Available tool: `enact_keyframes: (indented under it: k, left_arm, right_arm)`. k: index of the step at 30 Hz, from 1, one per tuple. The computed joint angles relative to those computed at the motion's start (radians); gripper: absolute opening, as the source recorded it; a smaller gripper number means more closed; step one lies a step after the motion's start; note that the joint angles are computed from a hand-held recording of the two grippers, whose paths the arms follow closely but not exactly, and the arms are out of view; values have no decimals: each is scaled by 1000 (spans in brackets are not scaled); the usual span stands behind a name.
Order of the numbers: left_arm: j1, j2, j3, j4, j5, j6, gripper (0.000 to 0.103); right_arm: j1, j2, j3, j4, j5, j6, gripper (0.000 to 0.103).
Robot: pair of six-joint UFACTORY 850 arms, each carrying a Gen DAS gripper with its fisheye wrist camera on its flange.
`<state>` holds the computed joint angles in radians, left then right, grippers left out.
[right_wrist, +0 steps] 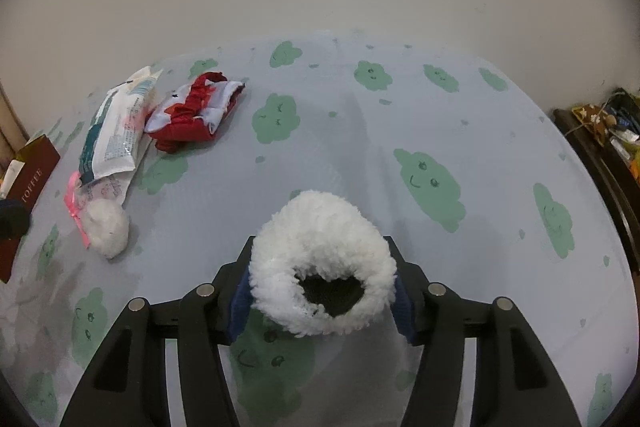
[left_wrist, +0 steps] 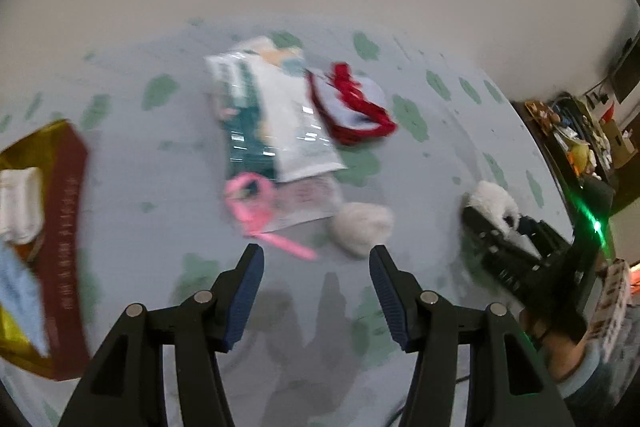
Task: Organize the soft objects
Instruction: 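Grasp the white fluffy pom-pom with the left tool while the right tool holds the slipper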
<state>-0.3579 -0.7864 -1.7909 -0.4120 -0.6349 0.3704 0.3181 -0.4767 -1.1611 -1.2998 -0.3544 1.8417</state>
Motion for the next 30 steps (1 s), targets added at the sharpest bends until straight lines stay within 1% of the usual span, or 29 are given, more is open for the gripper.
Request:
enact_keyframes:
  k: [1,4,6,11,16,18,21,23,24,25,29,30]
  left_arm:
    - [-9,-27,-38,15,-28,-32,56]
    - [-29,-83,-111,65,-56,-120,56]
    - [-41,-118,-158,135,-76,-196,56]
    - [-55,-161,-217,147,-81,-244,56]
    - [-77,-224,-304,173,-137,-272,56]
    - [-82,-222,-299,158,-130,-250,56]
    - [-93,-194,-253,175,-69,-233,56]
    - [-92,-182,-235,139,-41,-181,42]
    - [-91,-181,-237,136,-43,-173,29]
    - [-91,-184,-243,141,-50,-176,27]
    - [-92,-186,-245,154,-49,-171,26]
    - [-92,-193,-254,146,-60,-165,26]
  right_arm:
    - [-1,0,0,2,2,-1,55]
    - [-2,-9,-10,52,3,-52,55]
    - [1,-13,-14,62,-5,-65,55]
    - [2,-16,-17,73,-8,-77,56]
    - [2,-16,-17,73,-7,-76,56]
    - [2,-17,-18,74,-6,-79,56]
    - [2,-18,-19,76,-5,-82,57]
    - [3,-19,-20,78,-7,-85,57]
    - [3,-19,-20,79,-7,-85,57]
    - [3,-19,-20,79,-7,-85,57]
    - [3,-20,-21,79,-8,-86,57]
    - [3,-19,-20,79,-7,-85,57]
